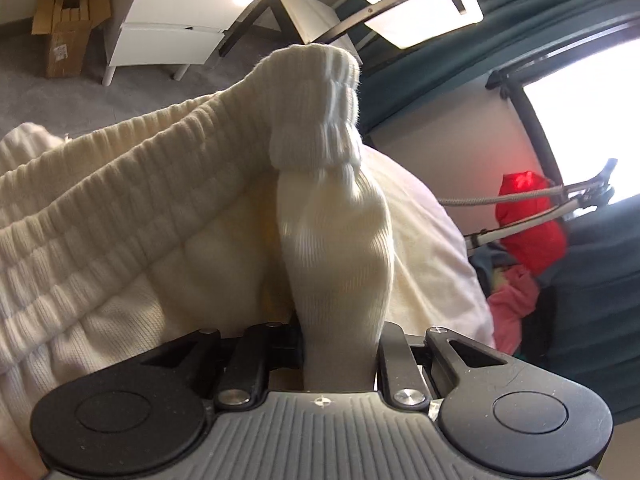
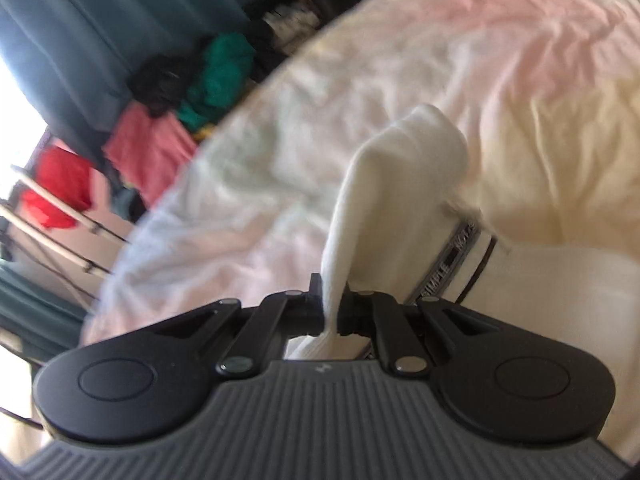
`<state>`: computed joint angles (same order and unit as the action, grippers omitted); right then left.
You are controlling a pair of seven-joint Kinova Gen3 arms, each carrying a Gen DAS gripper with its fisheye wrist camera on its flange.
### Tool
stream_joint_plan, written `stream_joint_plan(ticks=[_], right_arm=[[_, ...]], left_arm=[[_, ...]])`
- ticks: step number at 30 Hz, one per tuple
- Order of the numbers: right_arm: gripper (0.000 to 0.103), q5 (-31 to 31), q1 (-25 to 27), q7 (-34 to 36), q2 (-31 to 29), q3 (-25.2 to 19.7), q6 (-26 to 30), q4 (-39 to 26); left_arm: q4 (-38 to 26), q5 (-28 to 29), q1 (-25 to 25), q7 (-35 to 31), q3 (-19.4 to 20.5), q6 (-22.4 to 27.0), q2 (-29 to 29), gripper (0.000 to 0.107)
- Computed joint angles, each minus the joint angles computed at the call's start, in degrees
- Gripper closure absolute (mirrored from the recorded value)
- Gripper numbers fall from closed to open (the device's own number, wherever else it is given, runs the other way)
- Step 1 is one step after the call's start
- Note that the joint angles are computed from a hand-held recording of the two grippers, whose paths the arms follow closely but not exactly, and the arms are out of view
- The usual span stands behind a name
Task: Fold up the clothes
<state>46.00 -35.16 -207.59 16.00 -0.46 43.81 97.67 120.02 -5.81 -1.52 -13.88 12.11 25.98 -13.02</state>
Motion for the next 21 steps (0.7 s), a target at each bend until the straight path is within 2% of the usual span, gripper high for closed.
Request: stream_joint_plan(ticks=[3, 4, 5, 6, 8, 9, 11, 14, 16, 18, 19, 21], right_arm=[[0.093, 4.82, 3.05, -4.69, 0.39, -3.89, -2.25, 2.85], [0.091, 7.15, 3.46, -6.94, -0.48, -4.7, -3.37, 4.58], [0.083, 9.48, 3.2, -9.27, -1.79, -4.81, -4.64, 6.57], [0.071, 11.81, 2.6, -11.6, -3.09, -4.51, -5.91, 8.52], [0.053, 16.41, -0.2, -16.26, -6.1, -2.66, -8.12, 12.6], [0.042, 18.6, -2.39, -18.59, -8.11, -1.67, -8.63, 14.86], [0.04, 22.72, -4.73, -23.25, -12.09, -2.9, -7.93, 19.01], [0.037, 24.56, -5.58, -30.24, -17.41, -10.33, -2.81, 24.12], [0.034, 24.22, -5.07, -34.9, -21.09, -15.64, -1.47, 27.54], [0.033, 23.02, -2.27, -39.56, -24.39, -20.95, -3.67, 30.58], [0.033, 22.86, -0.82, -41.89, -25.74, -22.64, -6.0, 32.03], [0.033, 24.19, -0.5, -46.55, -27.35, -22.87, -10.67, 34.53]], left_arm=[[0.97, -1.25, 0.14, -0.55, 0.66, -1.2, -0.31, 0.083], [2.09, -0.86, 0.86, -1.86, -0.1, -2.46, -1.03, 0.078], [3.13, -0.08, 1.96, -3.52, -0.72, -3.65, -2.15, 0.069], [4.15, 0.8, 3.0, -5.29, -1.25, -4.81, -3.27, 0.064], [6.1, 3.57, 4.48, -9.84, -1.85, -7.05, -5.51, 0.042], [7.63, 4.89, 4.74, -11.24, -1.03, -8.85, -7.07, 0.038], [10.06, 7.0, 3.19, -11.24, 3.51, -10.46, -10.78, 0.031], [13.94, 10.11, 0.07, -5.18, 11.47, -11.95, -17.26, 0.025], [15.33, 14.61, -2.45, -0.52, 16.78, -10.17, -22.02, 0.023], [15.36, 19.27, -4.93, 4.14, 21.02, -5.55, -25.57, 0.021], [15.2, 21.32, -4.69, 6.47, 21.54, -3.22, -26.06, 0.021], [14.55, 22.66, -2.54, 10.23, 20.45, 1.44, -26.59, 0.021]])
